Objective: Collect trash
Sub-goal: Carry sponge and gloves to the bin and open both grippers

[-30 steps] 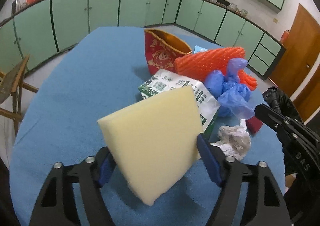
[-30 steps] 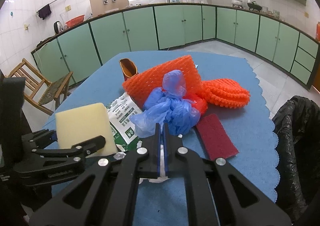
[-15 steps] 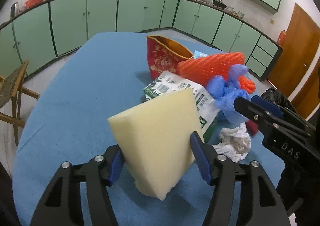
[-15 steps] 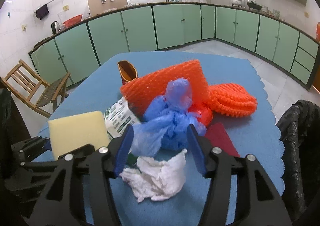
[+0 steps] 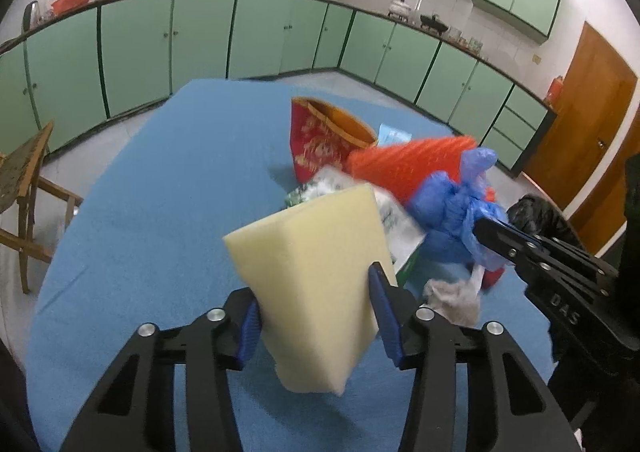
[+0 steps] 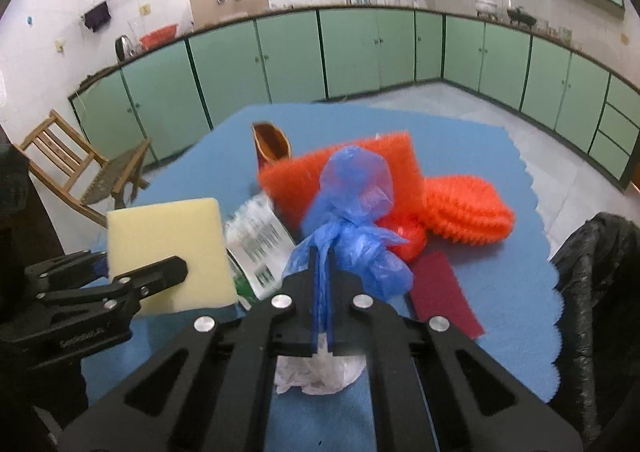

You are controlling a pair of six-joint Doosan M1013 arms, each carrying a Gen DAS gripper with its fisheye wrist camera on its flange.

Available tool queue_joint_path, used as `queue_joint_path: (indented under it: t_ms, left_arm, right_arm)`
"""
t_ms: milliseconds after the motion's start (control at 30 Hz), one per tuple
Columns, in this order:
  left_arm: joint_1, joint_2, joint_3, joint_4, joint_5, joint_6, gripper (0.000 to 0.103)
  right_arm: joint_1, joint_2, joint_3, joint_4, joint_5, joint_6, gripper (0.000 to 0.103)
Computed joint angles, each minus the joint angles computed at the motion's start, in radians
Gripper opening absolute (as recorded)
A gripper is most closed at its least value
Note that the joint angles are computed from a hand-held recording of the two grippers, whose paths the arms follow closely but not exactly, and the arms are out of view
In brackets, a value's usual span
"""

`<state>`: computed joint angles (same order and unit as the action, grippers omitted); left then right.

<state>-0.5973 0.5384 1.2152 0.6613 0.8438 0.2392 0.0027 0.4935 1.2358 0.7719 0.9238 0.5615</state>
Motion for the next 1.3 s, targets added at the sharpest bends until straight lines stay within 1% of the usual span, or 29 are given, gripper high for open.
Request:
queue_joint_path:
  t_ms: [233,367,533,767,867,1067,1167,1267,1300]
  left_arm:
    - [-0.012,-0.023,0.002,0.058,-0.014,-0.027,0.048]
    - [-0.019,-0.031,0.0,0.077,-0.023,-0.027,0.048]
    - [-0.026,-0.012,-0.049,0.079,-0.022,0.018,0.048]
    - [-0.035,0.028,-0.13,0.064,-0.05,0.102,0.048]
    - [-0.038,0.055,-0.179,0.044,-0.061,0.154,0.048]
    - [-0.044,0.138,-0.32,-0.044,-0.076,0.304,0.048]
    - [-0.05,0.191,-0.412,-0.104,-0.08,0.39,0.048]
    - [-0.054,0.257,-0.53,-0.174,-0.074,0.489,0.048]
    - [-0.056,0.292,-0.591,-0.205,-0.062,0.533,0.048]
  right_arm:
    - [-0.033,-0.033,0.003,0.111,0.031,-0.049,0.001]
    - [-0.048,-0.052,0.007,0.151,0.024,-0.083,0.001]
    - [-0.07,-0.064,-0.001,0.177,0.016,-0.097,0.001]
    - [-0.109,-0.072,-0.006,0.189,-0.021,-0.086,0.001]
    - [-0.133,-0.075,-0.008,0.188,-0.049,-0.079,0.001]
    - [-0.184,-0.065,-0.025,0.164,-0.099,-0.032,0.001]
    - [-0.207,-0.062,-0.025,0.149,-0.127,-0.014,0.001]
    - [-0.232,-0.052,-0.033,0.129,-0.155,0.013,0.001]
    - [-0.242,-0.046,-0.039,0.12,-0.164,0.028,0.001]
